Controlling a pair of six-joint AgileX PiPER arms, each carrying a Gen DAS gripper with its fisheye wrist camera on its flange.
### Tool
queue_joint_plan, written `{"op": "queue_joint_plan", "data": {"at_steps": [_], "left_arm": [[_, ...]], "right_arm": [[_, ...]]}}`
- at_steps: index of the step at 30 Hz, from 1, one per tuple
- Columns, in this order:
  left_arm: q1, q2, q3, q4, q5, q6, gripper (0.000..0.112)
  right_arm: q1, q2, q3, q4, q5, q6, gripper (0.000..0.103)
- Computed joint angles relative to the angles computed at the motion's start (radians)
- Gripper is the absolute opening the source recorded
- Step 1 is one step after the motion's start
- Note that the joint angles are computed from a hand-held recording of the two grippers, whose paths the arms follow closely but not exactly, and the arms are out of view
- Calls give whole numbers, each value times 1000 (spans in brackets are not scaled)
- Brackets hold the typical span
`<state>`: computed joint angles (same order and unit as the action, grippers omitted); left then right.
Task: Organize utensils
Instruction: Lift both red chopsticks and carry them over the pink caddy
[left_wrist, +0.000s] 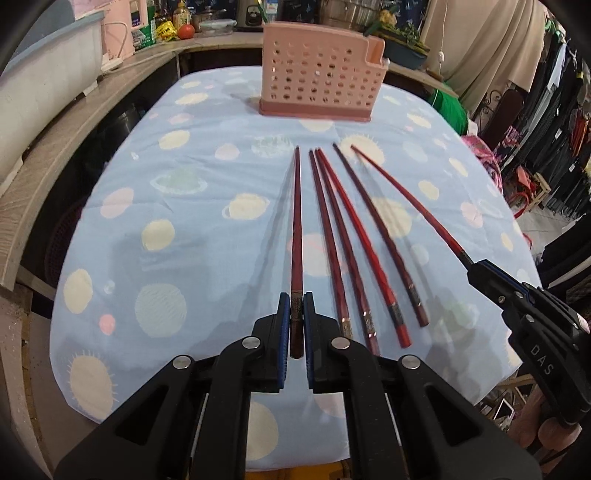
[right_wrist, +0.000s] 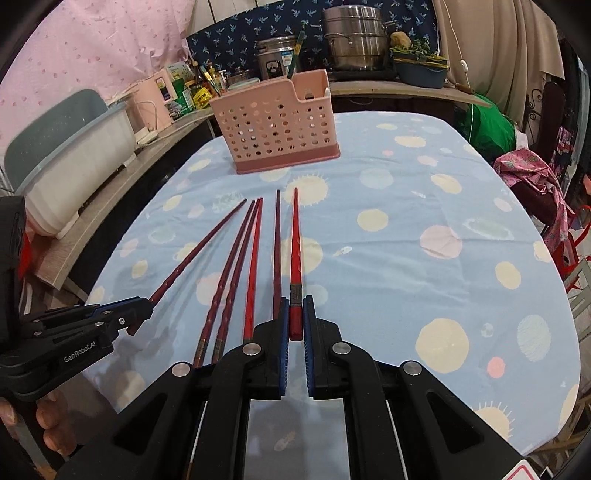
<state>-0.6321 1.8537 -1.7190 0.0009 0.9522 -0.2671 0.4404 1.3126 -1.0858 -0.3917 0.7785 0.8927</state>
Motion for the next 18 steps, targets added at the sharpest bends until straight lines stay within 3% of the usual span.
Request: {"op": "queue_joint_plan", "data": {"at_steps": [10,18], "left_arm": [[26,41,-236,4,55,5,7],[37,208,-635,26,178,12,7]], "right_arm": [[-60,14,-195,-8,32,-102,7],[-138,91,-374,31,22,-215,7]]}}
